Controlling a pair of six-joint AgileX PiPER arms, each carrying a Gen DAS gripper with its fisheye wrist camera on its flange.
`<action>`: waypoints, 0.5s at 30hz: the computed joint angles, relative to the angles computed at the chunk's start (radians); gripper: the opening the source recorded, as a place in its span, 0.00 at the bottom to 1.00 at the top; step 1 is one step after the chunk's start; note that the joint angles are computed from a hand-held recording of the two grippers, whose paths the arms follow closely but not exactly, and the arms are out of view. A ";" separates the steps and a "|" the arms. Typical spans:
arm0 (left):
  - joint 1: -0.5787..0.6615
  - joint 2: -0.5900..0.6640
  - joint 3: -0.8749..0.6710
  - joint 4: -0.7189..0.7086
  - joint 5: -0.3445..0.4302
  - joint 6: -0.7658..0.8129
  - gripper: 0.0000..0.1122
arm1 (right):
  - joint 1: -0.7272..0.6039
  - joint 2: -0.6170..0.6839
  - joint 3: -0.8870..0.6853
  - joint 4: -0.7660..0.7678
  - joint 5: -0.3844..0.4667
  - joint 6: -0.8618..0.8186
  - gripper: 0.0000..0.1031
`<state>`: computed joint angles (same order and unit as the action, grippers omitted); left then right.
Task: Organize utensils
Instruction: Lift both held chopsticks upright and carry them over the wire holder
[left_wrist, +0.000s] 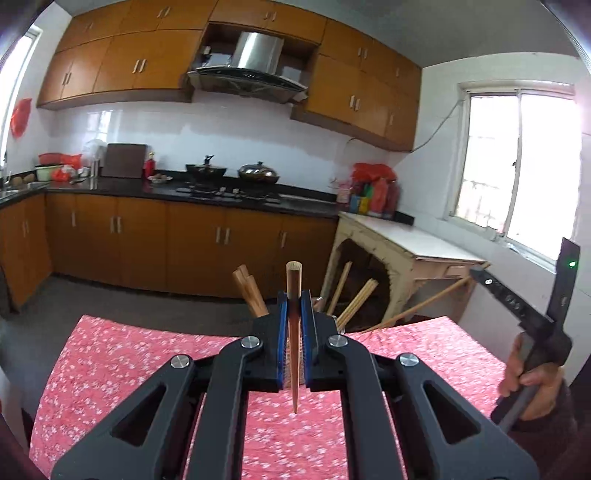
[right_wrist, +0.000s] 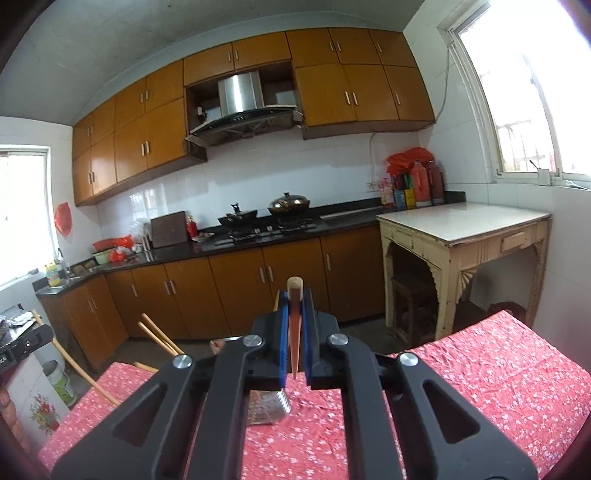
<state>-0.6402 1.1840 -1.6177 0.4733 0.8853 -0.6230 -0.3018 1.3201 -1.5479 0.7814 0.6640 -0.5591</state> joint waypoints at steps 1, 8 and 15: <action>-0.017 0.014 -0.025 0.011 0.005 0.000 0.06 | -0.001 0.005 -0.015 0.005 0.010 0.001 0.07; -0.123 0.154 -0.220 0.181 0.052 -0.077 0.06 | -0.003 0.055 -0.151 0.030 0.087 0.032 0.07; -0.162 0.378 -0.449 0.343 0.098 -0.127 0.06 | 0.119 0.195 -0.374 -0.132 0.158 0.171 0.07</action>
